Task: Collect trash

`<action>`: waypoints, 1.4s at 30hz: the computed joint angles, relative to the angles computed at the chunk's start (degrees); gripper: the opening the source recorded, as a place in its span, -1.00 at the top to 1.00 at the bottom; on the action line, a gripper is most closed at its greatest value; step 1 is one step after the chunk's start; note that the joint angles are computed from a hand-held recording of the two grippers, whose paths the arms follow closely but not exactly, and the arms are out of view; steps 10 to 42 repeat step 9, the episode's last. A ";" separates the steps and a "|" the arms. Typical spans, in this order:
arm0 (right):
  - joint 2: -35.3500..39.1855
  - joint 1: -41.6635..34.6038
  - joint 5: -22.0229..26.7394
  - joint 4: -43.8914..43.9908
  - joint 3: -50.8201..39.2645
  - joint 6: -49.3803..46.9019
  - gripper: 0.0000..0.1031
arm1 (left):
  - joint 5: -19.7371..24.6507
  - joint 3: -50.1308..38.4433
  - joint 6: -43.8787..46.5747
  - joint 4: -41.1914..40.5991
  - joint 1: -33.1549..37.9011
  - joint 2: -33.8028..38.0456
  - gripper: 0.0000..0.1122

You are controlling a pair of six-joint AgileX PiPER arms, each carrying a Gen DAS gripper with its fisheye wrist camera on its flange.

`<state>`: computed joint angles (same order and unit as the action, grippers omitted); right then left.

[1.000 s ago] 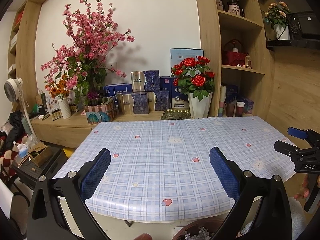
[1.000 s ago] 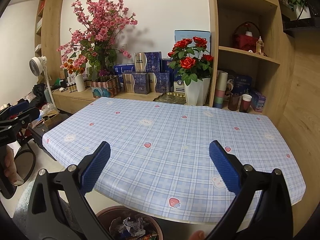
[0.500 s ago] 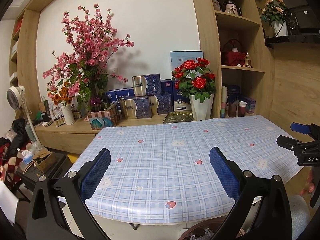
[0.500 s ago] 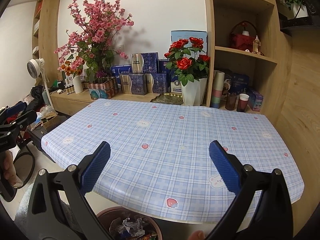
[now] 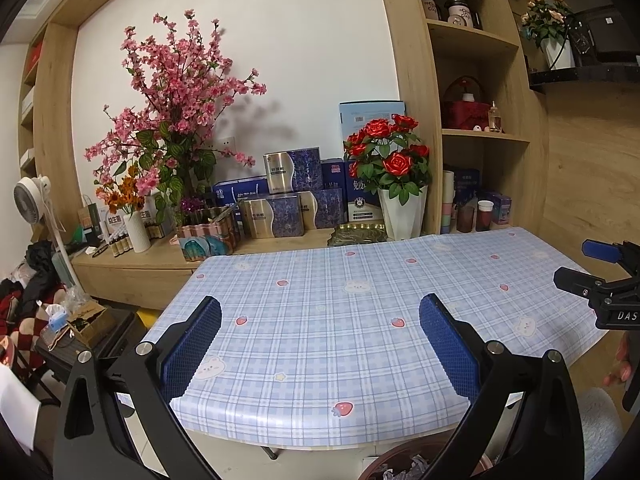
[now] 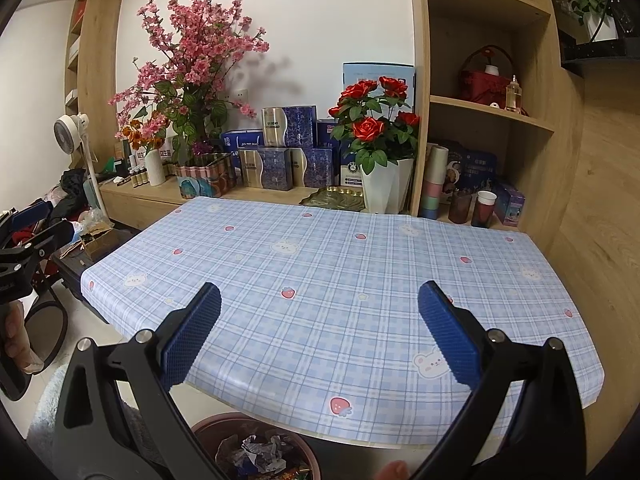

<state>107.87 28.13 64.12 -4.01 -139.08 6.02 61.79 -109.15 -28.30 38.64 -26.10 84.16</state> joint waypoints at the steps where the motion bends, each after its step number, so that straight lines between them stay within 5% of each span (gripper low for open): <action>1: 0.03 -0.01 0.03 0.08 -0.04 -0.03 -0.89 | 0.18 -0.13 0.03 0.03 -0.01 0.11 -0.73; 42: 0.26 -0.14 0.39 0.25 -0.55 -0.23 -0.89 | 0.68 0.06 -0.20 0.64 -0.12 0.26 -0.73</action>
